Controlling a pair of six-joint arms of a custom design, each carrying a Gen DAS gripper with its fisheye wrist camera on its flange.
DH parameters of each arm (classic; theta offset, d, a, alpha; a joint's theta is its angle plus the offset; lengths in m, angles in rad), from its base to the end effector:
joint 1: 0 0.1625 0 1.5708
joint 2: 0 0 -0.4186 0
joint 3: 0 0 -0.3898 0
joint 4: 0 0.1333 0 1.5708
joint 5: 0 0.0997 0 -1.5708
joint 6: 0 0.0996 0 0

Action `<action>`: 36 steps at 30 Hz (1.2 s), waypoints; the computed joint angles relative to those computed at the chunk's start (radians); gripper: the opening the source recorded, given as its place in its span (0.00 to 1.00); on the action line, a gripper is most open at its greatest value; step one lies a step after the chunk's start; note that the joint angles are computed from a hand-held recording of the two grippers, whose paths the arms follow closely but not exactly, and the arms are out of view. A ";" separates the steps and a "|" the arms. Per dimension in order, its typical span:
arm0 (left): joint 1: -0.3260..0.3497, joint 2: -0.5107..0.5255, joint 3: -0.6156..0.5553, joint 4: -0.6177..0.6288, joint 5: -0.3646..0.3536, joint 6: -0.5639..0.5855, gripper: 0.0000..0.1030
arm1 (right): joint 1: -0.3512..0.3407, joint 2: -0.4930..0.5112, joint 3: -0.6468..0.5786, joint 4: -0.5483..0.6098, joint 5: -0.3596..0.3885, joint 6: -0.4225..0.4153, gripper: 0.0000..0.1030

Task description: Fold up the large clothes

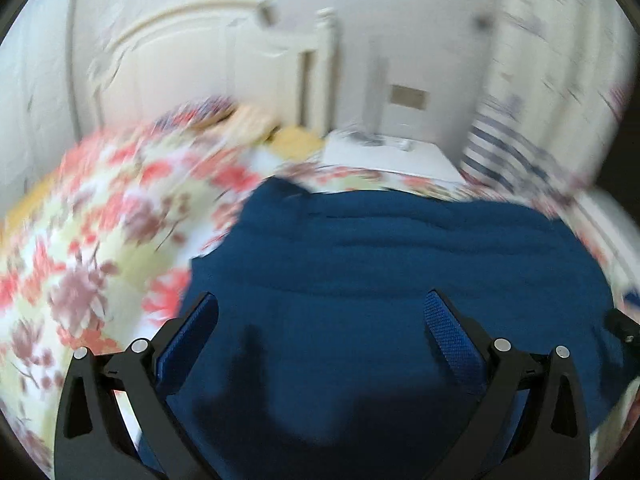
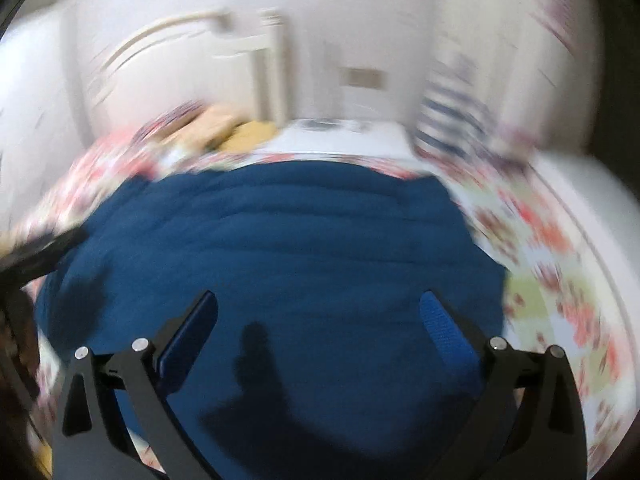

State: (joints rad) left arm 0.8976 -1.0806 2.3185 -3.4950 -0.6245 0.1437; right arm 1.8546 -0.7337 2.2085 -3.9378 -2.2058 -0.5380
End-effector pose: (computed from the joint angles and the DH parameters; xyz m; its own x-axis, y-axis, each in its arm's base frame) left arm -0.1060 -0.4763 0.1815 -0.7006 0.0496 -0.7119 0.5887 0.6039 -0.5373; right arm 0.2038 -0.4335 0.0821 -0.6847 -0.1217 0.7186 -0.6132 0.6291 -0.4777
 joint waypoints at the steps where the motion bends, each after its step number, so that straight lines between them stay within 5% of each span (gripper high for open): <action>1: -0.016 0.017 0.003 0.007 0.015 0.009 0.96 | 0.021 0.036 -0.019 0.012 -0.028 -0.038 0.97; 4: -0.025 0.089 0.007 0.065 0.076 -0.029 0.96 | 0.037 0.145 -0.073 -0.036 -0.102 -0.119 0.97; 5: -0.016 0.103 0.010 0.022 0.068 -0.010 0.96 | 0.024 0.147 -0.063 -0.059 -0.073 -0.117 0.98; 7: 0.009 0.075 0.024 0.024 0.015 -0.021 0.96 | -0.005 0.105 -0.030 -0.024 -0.020 -0.065 0.98; 13: 0.019 0.023 0.066 0.037 0.020 -0.030 0.96 | -0.033 0.011 0.017 -0.068 -0.131 0.019 0.97; 18: 0.022 0.013 0.064 0.069 0.018 -0.044 0.96 | -0.174 -0.078 0.111 -0.050 0.062 0.111 0.98; 22: 0.027 0.007 0.062 0.081 0.010 -0.051 0.96 | -0.148 -0.043 0.083 -0.067 0.000 0.104 0.98; 27: 0.028 0.006 0.061 0.085 0.011 -0.050 0.96 | -0.154 -0.048 0.106 -0.085 0.016 0.117 0.98; 31: 0.019 0.004 0.067 0.087 0.027 -0.059 0.96 | -0.091 -0.041 0.091 -0.064 -0.088 0.168 0.97; 36: -0.064 -0.047 0.149 0.098 0.019 -0.112 0.95 | 0.035 0.047 0.101 -0.151 -0.065 0.005 0.97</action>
